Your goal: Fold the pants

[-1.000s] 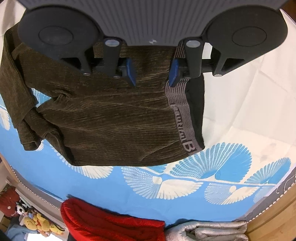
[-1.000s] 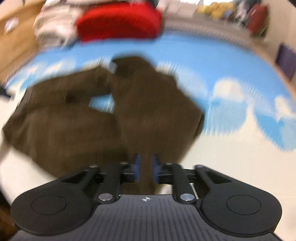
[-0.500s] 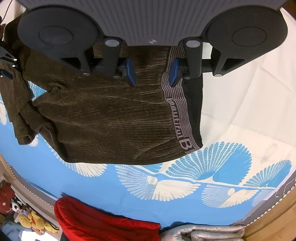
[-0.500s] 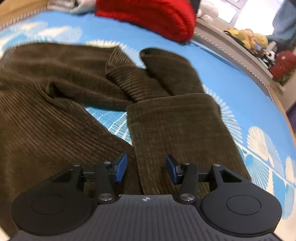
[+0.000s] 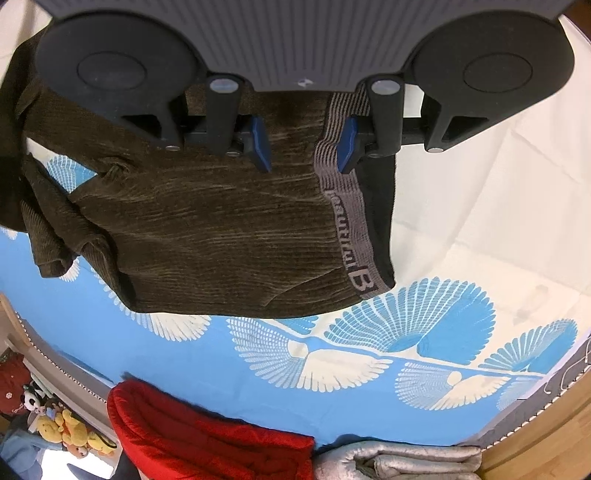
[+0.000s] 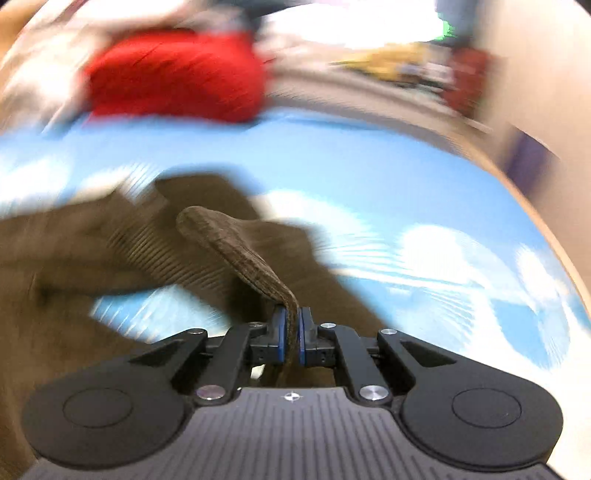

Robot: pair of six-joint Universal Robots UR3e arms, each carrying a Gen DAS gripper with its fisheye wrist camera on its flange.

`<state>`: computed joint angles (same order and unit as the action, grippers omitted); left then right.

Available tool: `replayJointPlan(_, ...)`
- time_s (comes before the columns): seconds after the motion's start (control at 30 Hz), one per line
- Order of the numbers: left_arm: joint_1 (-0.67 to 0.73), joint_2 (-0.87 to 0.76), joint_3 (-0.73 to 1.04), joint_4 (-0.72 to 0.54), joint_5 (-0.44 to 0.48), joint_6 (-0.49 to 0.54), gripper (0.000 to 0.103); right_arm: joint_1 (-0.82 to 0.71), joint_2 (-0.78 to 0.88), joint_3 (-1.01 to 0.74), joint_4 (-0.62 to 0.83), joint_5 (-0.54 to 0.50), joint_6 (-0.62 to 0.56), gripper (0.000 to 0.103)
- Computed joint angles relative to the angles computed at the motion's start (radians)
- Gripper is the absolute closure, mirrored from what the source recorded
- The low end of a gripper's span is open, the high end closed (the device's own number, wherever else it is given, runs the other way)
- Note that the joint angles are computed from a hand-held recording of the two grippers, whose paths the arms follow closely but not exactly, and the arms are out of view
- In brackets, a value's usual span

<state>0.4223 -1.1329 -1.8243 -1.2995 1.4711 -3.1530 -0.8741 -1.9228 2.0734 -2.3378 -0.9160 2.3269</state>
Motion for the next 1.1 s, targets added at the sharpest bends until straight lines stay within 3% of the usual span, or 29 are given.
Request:
replayJointPlan(0.1, 0.031, 0.049, -0.021, -0.027, -0.002, 0.039, 0.059, -0.283, -0.002, -0.09, 0.156, 0.094, 0.075, 0.097)
replayJointPlan(0.2, 0.079, 0.1, -0.047, -0.058, -0.009, 0.088, 0.059, -0.463, 0.087, -0.185, 0.224, 0.019, 0.186, 0.097)
replayJointPlan(0.33, 0.162, 0.145, -0.074, -0.122, -0.04, 0.17, 0.059, -0.564, 0.288, -0.341, 0.35, -0.202, 0.29, 0.097)
replayJointPlan(0.43, 0.222, 0.148, -0.088, -0.181, -0.088, 0.216, 0.057, -0.633, 0.414, -0.456, 0.505, -0.203, 0.284, 0.096)
replayJointPlan(0.6, 0.287, 0.12, -0.089, -0.263, -0.153, 0.257, 0.042, -0.673, 0.448, -0.471, 0.534, -0.168, 0.343, 0.09)
replayJointPlan(0.67, 0.31, 0.121, -0.1, -0.283, -0.171, 0.274, 0.04, -0.668, 0.476, -0.481, 0.505, -0.166, 0.4, 0.078)
replayJointPlan(0.7, 0.318, 0.12, -0.106, -0.29, -0.17, 0.283, 0.04, -0.665, 0.488, -0.49, 0.499, -0.17, 0.421, 0.065)
replayJointPlan(0.73, 0.321, 0.115, -0.116, -0.285, -0.16, 0.286, 0.04, -0.655, 0.499, -0.497, 0.489, -0.182, 0.441, 0.059)
replayJointPlan(0.9, 0.332, 0.081, -0.171, -0.24, -0.102, 0.299, 0.04, -0.628, 0.519, -0.492, 0.42, -0.24, 0.437, 0.061)
replayJointPlan(0.97, 0.343, 0.075, -0.195, -0.232, -0.095, 0.309, 0.04, -0.619, 0.514, -0.476, 0.377, -0.258, 0.433, 0.074)
replayJointPlan(1.0, 0.347, 0.073, -0.205, -0.232, -0.098, 0.311, 0.04, -0.618, 0.512, -0.473, 0.366, -0.265, 0.431, 0.086)
replayJointPlan(1.1, 0.323, 0.071, -0.239, -0.224, -0.099, 0.342, 0.04, -0.629, 0.51, -0.474, 0.366, -0.251, 0.412, 0.091)
